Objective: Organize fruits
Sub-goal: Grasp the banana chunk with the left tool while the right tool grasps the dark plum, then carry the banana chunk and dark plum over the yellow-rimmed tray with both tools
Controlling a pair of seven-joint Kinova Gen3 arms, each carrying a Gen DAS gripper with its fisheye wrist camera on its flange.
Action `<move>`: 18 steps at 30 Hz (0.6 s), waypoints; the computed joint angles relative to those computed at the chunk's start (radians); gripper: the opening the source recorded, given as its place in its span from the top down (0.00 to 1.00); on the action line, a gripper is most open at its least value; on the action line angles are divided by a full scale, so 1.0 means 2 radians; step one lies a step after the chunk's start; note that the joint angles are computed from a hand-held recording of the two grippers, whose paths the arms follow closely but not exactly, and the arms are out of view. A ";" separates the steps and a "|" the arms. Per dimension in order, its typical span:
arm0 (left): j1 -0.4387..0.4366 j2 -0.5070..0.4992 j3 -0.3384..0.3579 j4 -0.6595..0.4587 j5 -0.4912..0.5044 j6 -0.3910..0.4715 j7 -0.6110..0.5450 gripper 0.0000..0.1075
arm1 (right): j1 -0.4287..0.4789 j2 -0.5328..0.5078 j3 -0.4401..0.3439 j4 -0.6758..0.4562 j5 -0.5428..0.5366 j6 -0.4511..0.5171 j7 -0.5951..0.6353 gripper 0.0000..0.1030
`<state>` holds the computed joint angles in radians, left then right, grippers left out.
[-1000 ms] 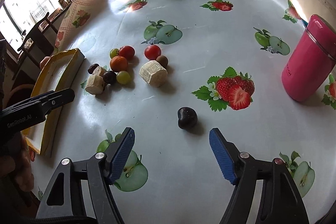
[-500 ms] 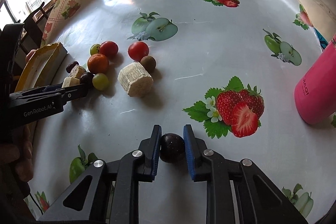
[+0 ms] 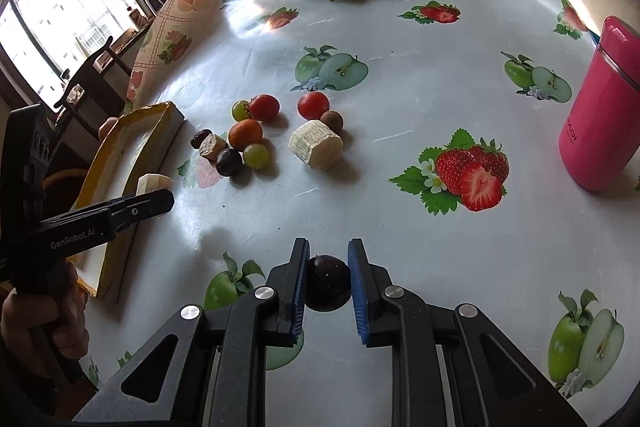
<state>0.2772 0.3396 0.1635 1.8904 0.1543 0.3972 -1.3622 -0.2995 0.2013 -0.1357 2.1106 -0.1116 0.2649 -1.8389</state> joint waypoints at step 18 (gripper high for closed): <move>-0.024 -0.097 -0.012 0.081 -0.001 -0.006 -0.008 0.60 | -0.100 -0.007 -0.015 -0.037 0.049 0.011 -0.062 0.81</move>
<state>0.2294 0.1462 0.1388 2.0516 0.1523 0.3862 -1.3781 -0.4999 0.1873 -0.1663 2.0363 -0.0144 0.2867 -1.9624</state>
